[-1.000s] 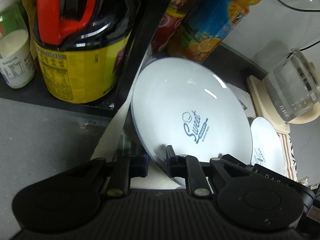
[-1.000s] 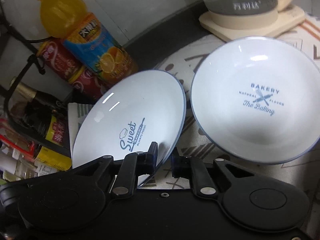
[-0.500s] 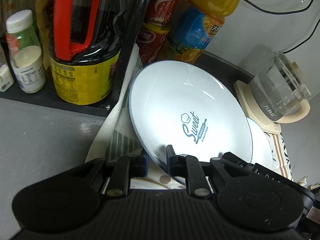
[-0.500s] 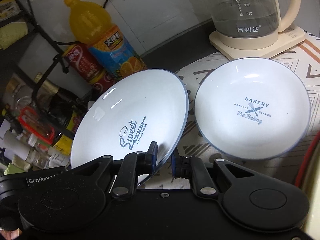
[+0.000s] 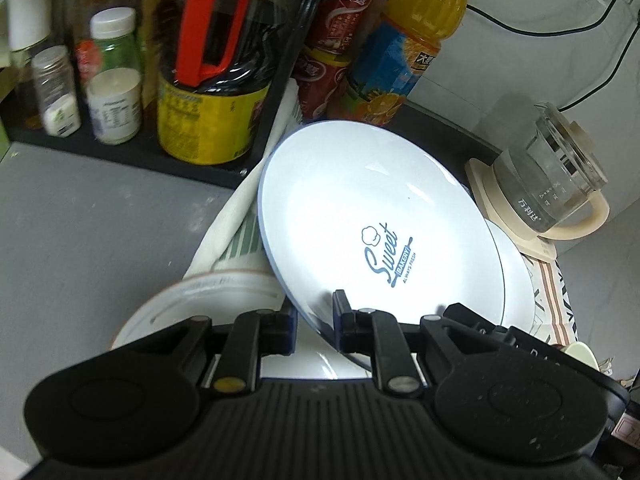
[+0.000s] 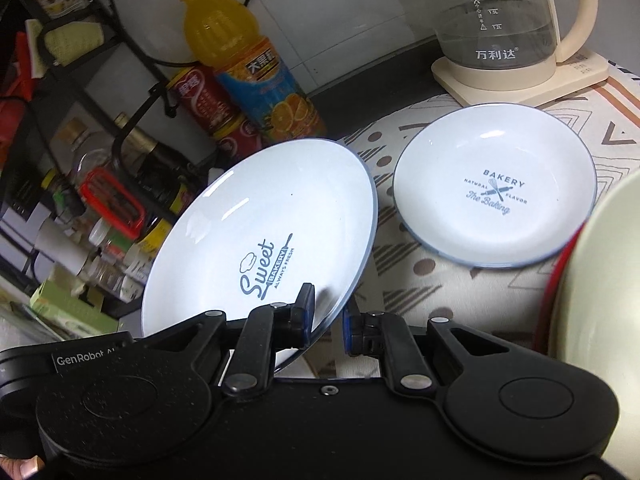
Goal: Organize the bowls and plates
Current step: 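Lift the 'Sweet' plate with both grippers and carry it over the flower plate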
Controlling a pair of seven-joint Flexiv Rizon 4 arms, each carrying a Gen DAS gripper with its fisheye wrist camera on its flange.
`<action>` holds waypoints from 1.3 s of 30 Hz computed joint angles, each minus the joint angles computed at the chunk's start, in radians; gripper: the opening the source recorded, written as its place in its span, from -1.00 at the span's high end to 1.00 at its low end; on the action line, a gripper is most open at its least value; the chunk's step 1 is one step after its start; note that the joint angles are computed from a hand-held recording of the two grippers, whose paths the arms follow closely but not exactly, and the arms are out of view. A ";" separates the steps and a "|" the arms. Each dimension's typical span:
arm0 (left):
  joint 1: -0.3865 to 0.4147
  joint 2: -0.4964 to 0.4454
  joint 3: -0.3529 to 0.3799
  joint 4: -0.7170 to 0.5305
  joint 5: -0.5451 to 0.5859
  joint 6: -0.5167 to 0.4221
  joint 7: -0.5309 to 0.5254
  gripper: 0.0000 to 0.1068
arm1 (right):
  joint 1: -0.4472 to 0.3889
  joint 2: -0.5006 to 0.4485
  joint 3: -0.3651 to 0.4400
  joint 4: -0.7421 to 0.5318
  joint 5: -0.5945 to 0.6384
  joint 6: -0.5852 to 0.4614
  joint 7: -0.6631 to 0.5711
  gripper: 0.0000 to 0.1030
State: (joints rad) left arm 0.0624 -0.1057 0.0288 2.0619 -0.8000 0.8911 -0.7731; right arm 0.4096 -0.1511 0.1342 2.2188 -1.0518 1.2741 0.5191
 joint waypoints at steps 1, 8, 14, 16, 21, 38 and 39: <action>0.001 0.011 0.004 0.010 -0.003 0.000 0.001 0.71 | 0.001 0.004 0.003 0.003 0.001 0.001 -0.003 0.74; -0.009 0.081 0.030 0.089 -0.010 0.023 -0.010 0.71 | 0.006 0.034 0.026 0.031 0.014 0.016 -0.024 0.74; -0.013 0.140 0.057 0.156 -0.008 0.036 -0.024 0.70 | 0.015 0.049 0.051 0.045 0.063 0.021 -0.081 0.74; -0.013 0.155 0.065 0.174 -0.006 0.041 -0.030 0.70 | 0.021 0.051 0.054 0.047 0.073 0.025 -0.093 0.74; -0.010 0.191 0.084 0.215 0.002 0.050 -0.049 0.70 | 0.035 0.056 0.064 0.049 0.102 0.028 -0.129 0.74; 0.007 0.275 0.129 0.309 0.054 0.039 -0.109 0.70 | 0.085 0.077 0.110 0.056 0.283 -0.028 -0.299 0.74; 0.008 0.276 0.130 0.311 0.057 0.035 -0.111 0.69 | 0.086 0.076 0.111 0.054 0.289 -0.031 -0.307 0.74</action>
State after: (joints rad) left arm 0.0707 0.1703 0.1589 2.3724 -0.7427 0.9265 -0.8838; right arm 0.4959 -0.0751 0.2450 2.2731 -0.7628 1.2430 0.2123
